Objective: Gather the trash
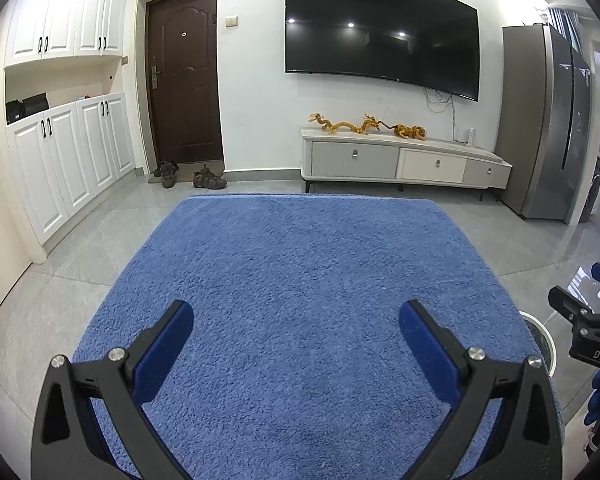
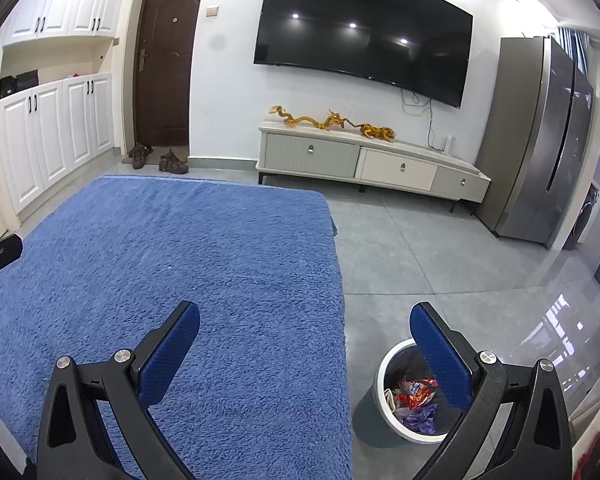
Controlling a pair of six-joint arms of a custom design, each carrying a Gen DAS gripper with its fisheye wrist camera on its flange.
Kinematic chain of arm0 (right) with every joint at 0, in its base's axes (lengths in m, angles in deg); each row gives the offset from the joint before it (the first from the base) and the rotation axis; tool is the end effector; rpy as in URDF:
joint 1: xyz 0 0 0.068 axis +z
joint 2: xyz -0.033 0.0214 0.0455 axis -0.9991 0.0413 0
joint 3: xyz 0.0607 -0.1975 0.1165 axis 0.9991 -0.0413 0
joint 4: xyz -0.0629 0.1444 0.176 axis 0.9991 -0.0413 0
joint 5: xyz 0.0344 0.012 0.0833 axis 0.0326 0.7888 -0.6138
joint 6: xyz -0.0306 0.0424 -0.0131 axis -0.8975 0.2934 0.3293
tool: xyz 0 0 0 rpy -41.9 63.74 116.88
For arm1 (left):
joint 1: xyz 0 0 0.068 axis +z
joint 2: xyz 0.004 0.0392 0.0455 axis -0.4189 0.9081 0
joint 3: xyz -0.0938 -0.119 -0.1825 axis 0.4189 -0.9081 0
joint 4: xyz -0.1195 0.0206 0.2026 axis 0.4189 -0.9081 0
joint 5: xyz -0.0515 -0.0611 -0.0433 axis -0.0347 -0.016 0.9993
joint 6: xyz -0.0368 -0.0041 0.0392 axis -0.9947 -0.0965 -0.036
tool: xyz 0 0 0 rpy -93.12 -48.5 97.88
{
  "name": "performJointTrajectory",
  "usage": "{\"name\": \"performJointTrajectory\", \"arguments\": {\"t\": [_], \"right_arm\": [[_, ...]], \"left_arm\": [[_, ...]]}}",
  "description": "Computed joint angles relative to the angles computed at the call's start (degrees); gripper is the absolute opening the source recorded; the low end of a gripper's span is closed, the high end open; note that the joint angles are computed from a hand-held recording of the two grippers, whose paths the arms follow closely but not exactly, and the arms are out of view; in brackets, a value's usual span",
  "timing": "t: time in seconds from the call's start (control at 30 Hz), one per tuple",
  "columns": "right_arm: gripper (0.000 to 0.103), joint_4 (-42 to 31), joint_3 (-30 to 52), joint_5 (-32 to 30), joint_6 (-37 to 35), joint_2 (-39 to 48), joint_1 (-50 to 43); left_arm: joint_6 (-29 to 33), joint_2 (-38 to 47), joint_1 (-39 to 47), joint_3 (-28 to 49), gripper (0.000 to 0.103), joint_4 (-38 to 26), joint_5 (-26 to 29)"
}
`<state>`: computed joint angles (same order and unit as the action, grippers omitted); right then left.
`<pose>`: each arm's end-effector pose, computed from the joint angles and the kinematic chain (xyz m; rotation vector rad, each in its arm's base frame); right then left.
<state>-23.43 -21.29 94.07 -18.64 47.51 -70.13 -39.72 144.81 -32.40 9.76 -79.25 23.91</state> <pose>0.2628 0.0649 0.1997 0.1650 2.1779 -0.2745 0.3284 -0.0470 0.2095 0.2358 2.1193 -0.1406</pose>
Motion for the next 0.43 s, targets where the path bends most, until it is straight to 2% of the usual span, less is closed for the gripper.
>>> {"name": "performJointTrajectory", "arguments": {"t": [0.43], "right_arm": [[0.103,-2.06,0.45,1.38,1.15,-0.03,2.48]], "left_arm": [[0.49,0.20,1.78,-1.06,0.103,0.45,0.91]]}}
